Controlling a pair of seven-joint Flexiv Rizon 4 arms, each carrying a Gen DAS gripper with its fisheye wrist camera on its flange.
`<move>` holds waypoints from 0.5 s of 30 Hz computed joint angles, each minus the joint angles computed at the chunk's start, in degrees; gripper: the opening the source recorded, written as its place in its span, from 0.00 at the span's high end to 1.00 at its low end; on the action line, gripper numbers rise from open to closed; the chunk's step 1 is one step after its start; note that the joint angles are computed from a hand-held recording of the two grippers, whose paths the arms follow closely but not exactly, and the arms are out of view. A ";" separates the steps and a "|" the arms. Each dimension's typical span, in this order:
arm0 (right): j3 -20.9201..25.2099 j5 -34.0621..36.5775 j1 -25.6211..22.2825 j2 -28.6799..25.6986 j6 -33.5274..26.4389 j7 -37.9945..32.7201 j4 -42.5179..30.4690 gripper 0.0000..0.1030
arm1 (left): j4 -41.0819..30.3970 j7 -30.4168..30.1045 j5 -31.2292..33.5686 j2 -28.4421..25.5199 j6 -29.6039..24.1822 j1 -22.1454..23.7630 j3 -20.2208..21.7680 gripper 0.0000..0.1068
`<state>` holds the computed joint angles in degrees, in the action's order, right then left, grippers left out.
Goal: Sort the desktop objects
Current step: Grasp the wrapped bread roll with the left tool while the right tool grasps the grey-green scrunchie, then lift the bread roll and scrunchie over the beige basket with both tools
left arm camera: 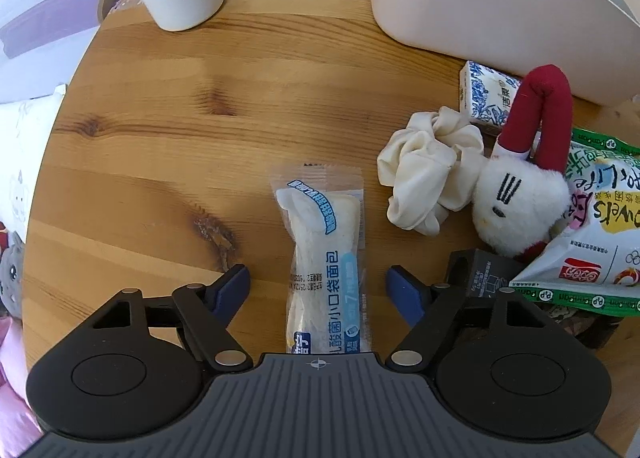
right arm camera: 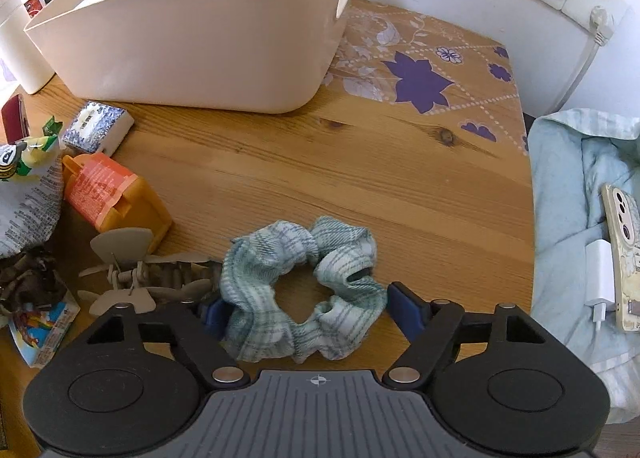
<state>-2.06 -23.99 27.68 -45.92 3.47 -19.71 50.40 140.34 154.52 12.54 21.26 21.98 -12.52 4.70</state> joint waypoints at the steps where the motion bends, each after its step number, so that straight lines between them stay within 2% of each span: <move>1: -0.10 -0.13 0.10 -0.05 -0.12 0.12 -0.05 0.35 | -0.24 0.22 0.23 -0.12 -0.13 -0.02 -0.10 0.32; 4: -0.28 -0.53 0.29 0.31 0.33 0.73 0.58 0.48 | -1.40 1.13 1.32 -0.63 -0.99 -0.20 -0.70 0.50; 6: -0.20 -0.53 0.29 0.49 0.39 0.92 0.71 0.56 | -1.96 1.68 1.77 -0.82 -1.41 -0.26 -0.86 0.67; 8: 0.07 -0.32 0.17 0.61 0.40 0.46 0.64 0.70 | -2.36 1.64 1.84 -1.00 -1.72 -0.32 -1.06 0.70; 11: 0.47 0.16 0.14 1.00 0.11 -0.25 0.76 0.82 | -2.76 1.76 2.00 -1.34 -1.95 -0.54 -1.32 0.72; 15: 0.60 0.50 0.67 1.28 -1.13 0.06 0.67 0.85 | -3.72 2.87 1.77 -2.04 -2.59 -1.05 -1.85 0.73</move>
